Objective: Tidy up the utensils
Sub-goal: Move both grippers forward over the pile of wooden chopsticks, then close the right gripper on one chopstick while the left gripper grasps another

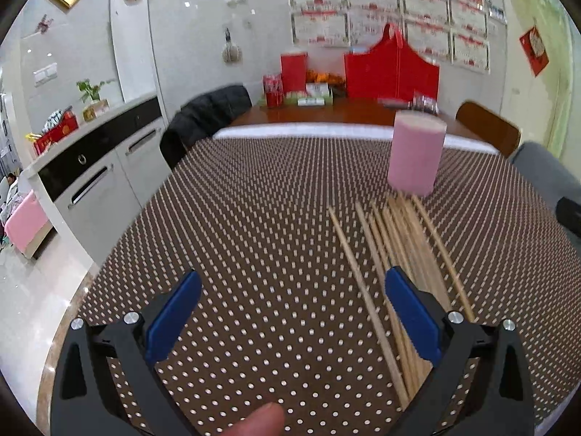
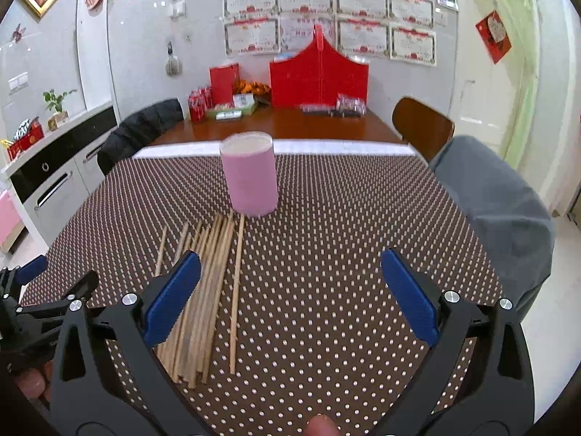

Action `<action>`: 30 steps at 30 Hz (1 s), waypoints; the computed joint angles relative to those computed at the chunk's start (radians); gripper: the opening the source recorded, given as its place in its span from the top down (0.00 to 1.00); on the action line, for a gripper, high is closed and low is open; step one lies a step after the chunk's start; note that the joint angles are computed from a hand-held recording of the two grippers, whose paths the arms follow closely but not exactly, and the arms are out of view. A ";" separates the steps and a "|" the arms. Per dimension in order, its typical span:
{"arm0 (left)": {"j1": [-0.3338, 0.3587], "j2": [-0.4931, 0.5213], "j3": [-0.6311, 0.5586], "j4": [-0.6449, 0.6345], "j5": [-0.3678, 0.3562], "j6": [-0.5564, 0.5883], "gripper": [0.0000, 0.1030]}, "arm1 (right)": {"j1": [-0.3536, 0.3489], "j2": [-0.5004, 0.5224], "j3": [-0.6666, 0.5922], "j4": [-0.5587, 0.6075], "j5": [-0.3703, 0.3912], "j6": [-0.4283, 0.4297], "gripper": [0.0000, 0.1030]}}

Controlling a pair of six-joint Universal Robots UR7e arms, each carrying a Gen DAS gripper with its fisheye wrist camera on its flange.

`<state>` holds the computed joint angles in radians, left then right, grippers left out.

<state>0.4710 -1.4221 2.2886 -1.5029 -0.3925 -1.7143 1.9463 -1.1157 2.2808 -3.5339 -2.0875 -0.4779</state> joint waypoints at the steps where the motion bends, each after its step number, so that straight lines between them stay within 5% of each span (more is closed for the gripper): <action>1: 0.013 0.008 0.006 -0.041 -0.007 0.033 0.04 | -0.009 0.001 0.000 0.012 0.000 0.000 0.06; 10: 0.123 0.091 0.049 -0.444 -0.071 0.336 0.04 | -0.063 0.025 -0.014 0.103 -0.006 0.004 0.06; 20: 0.176 0.115 0.061 -0.574 -0.121 0.455 0.04 | -0.085 0.079 -0.048 0.183 -0.006 -0.013 0.06; 30: 0.186 0.051 0.082 -0.548 -0.120 0.491 0.04 | -0.074 0.193 -0.105 0.234 -0.075 -0.077 0.09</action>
